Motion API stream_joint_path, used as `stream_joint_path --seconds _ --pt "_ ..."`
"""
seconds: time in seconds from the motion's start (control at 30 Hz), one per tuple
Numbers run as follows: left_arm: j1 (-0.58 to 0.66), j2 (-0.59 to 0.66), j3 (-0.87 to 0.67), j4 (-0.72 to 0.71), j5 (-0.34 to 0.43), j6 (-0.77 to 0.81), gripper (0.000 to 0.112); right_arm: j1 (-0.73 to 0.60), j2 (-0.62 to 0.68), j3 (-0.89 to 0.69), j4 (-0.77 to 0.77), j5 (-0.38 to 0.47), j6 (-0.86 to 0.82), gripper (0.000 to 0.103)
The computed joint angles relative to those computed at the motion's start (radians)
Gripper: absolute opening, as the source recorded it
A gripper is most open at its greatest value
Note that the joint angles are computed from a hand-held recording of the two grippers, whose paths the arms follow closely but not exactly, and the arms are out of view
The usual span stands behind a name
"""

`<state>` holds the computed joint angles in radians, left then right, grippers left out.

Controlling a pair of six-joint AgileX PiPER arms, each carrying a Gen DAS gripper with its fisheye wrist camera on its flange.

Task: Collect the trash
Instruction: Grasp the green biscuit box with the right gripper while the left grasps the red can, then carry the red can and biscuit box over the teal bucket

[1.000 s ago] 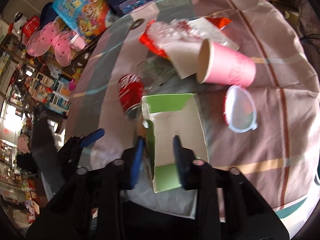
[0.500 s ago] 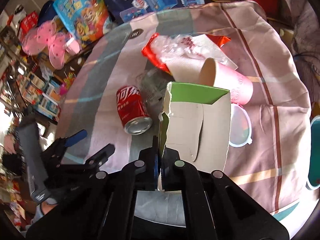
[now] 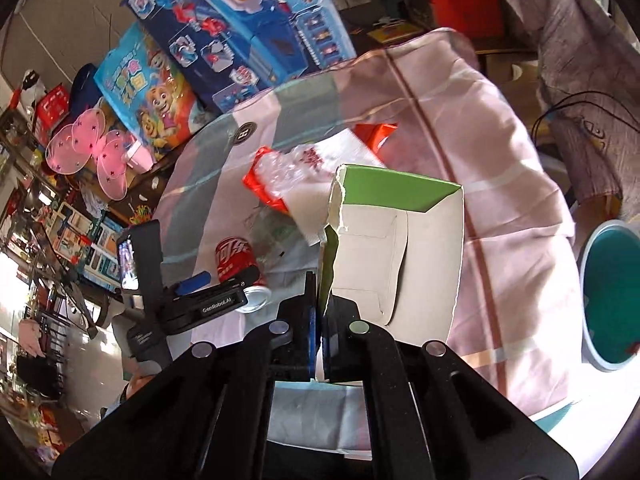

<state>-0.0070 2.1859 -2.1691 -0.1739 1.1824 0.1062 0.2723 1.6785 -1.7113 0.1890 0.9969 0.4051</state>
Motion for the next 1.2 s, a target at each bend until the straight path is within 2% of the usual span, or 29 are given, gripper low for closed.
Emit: stream_joint_path --seconds 0.1,0.17,0.27,0.47,0.6,0.83,0.93,1.03,1.2 --pt "-0.006 0.036 -0.030 0.009 0.019 -0.013 0.079 -0.034 0.001 0.016 0.023 -0.005 -0.018 0.002" --pt "-0.001 0.009 0.020 -0.003 -0.022 -0.006 0.071 -0.055 -0.005 0.038 0.041 -0.013 -0.030 0.002" --pt "-0.002 -0.046 0.098 0.003 -0.075 0.012 0.065 -0.078 -0.015 0.067 0.063 -0.028 -0.047 0.002" --pt "-0.007 -0.168 0.218 -0.003 -0.148 0.087 0.064 -0.137 -0.043 0.132 0.141 -0.059 -0.101 0.002" --pt "-0.005 -0.214 0.233 -0.035 -0.144 0.113 0.064 -0.157 -0.056 0.150 0.165 -0.069 -0.122 0.002" --pt "-0.092 -0.265 0.206 -0.077 -0.117 0.153 0.065 -0.224 -0.127 0.221 0.210 -0.102 -0.157 0.002" --pt "-0.162 -0.270 0.178 -0.079 -0.104 0.168 0.065 -0.292 -0.175 0.277 0.251 -0.110 -0.196 0.002" --pt "-0.247 -0.237 0.102 -0.085 -0.060 0.175 0.065 -0.381 -0.230 0.338 0.290 -0.112 -0.242 0.002" --pt "-0.400 -0.160 -0.035 -0.080 -0.002 0.174 0.065 -0.597 -0.309 0.440 0.380 -0.086 -0.363 0.002"
